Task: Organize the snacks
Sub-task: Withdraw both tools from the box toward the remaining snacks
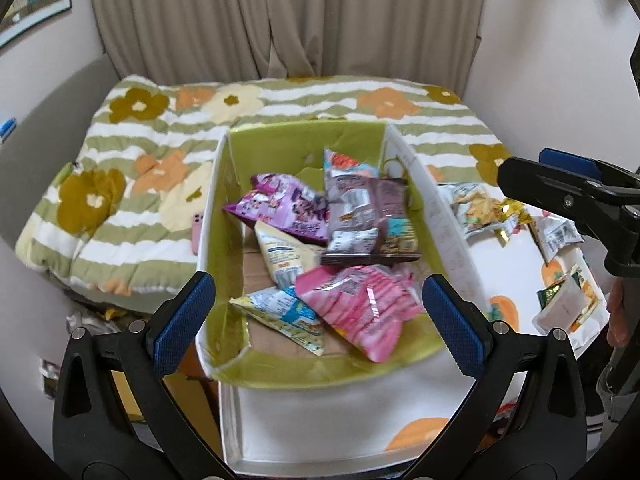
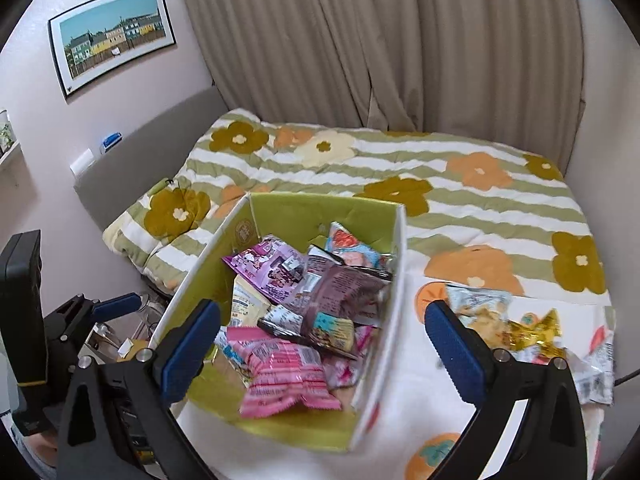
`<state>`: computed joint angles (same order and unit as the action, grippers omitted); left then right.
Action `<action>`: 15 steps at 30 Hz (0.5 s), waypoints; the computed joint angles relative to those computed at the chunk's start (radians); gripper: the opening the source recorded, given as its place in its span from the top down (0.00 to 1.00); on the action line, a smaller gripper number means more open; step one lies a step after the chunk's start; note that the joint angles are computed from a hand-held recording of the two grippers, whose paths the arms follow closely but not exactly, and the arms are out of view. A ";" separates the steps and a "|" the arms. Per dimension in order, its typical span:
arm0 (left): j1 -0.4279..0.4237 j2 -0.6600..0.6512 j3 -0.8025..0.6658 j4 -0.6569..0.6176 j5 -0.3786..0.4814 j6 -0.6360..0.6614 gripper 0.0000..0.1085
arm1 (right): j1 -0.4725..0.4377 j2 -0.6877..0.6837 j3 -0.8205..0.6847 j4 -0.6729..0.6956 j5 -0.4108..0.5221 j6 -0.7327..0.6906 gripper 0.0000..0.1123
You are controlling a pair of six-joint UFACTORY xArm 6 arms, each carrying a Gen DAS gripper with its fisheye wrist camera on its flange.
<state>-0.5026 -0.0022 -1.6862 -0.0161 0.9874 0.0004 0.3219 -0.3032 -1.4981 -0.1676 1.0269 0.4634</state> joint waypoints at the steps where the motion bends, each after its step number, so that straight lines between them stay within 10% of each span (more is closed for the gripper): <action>1: -0.010 -0.011 0.008 0.008 -0.002 -0.006 0.06 | 0.001 -0.015 0.009 -0.007 0.003 0.004 0.09; 15: -0.228 -0.094 0.091 0.013 -0.014 -0.067 0.06 | -0.012 -0.419 0.274 -0.120 0.161 0.151 0.09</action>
